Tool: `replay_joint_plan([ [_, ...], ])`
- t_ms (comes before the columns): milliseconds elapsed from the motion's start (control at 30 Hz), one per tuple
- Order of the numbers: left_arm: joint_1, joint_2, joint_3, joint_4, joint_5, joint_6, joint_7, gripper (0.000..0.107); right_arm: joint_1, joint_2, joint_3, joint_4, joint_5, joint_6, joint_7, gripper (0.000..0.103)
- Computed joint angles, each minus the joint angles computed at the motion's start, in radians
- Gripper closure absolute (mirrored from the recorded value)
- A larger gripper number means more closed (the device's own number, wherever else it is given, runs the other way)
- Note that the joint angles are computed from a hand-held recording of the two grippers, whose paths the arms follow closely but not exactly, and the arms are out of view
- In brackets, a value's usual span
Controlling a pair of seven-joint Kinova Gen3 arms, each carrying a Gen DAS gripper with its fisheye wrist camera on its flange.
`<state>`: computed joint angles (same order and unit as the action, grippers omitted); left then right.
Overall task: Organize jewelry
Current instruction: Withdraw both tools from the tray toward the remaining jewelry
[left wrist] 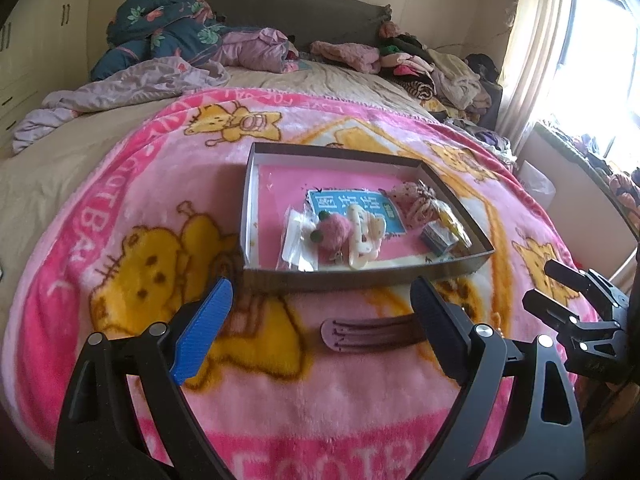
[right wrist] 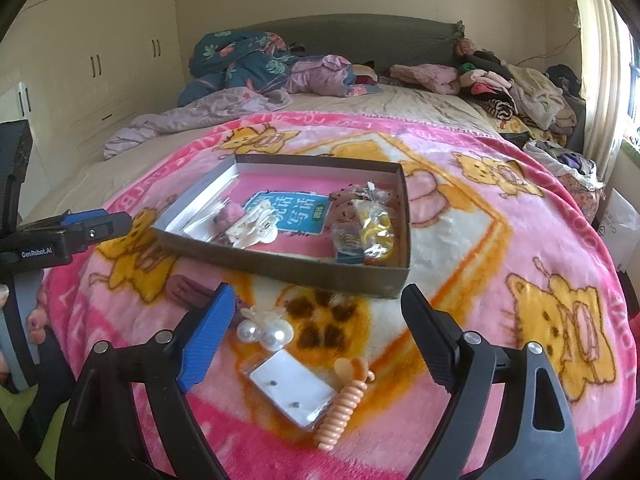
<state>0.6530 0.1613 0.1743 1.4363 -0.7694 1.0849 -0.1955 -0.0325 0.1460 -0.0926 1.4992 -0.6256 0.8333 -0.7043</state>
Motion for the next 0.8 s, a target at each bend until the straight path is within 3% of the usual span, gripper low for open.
replay_joint_plan([
  [300,0.023,0.002,0.012,0.021,-0.008,0.031,0.031,0.026,-0.004,-0.026,0.005,0.04,-0.004,0.015,0.04,0.021],
  [800,0.066,0.039,0.018,0.009,0.028,0.086,-0.016,0.026,-0.002,-0.03,0.023,0.097,0.007,0.051,0.089,0.021],
])
